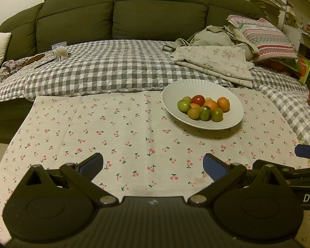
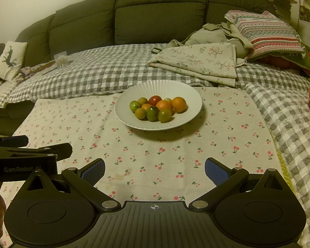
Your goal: Organize fruits
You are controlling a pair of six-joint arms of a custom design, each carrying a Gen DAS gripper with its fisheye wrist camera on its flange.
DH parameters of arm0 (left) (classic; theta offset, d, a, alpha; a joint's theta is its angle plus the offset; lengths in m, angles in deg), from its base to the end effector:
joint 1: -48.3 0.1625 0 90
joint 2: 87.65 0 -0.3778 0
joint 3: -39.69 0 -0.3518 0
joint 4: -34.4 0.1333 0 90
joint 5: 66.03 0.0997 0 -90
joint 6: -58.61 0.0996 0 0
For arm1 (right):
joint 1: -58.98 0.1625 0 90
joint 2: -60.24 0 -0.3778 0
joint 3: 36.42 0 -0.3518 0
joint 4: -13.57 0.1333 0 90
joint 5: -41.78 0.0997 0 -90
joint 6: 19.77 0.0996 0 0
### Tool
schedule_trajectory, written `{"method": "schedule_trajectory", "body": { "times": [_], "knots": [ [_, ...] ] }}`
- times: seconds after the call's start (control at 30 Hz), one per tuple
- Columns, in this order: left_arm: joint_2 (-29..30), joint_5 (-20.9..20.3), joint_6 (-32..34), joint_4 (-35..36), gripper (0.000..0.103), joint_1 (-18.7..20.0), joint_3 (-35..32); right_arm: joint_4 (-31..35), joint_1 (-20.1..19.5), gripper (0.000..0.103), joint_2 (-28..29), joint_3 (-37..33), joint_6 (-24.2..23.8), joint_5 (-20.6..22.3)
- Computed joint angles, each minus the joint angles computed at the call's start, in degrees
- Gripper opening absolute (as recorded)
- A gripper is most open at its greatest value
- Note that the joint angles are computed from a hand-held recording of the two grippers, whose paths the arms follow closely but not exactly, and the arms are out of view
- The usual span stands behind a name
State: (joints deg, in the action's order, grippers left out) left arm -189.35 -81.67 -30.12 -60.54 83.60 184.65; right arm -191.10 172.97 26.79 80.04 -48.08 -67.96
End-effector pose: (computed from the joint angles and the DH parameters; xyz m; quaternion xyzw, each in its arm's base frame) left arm -0.0644 -0.3264 0.2085 -0.0306 0.7777 -0.4600 0.4274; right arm 0.2911 -0.4091 -0.0059 0.3758 -0.8714 0.2623 0.1749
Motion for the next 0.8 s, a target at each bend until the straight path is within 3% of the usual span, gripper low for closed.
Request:
{"method": "schedule_trajectory", "body": {
  "times": [0.8],
  "knots": [
    [-1.09, -0.05, 3.3, -3.2, 0.102, -0.23, 1.01, -0.7, 0.19, 0.103, 0.34, 0.22, -0.02, 0.12]
  ]
}}
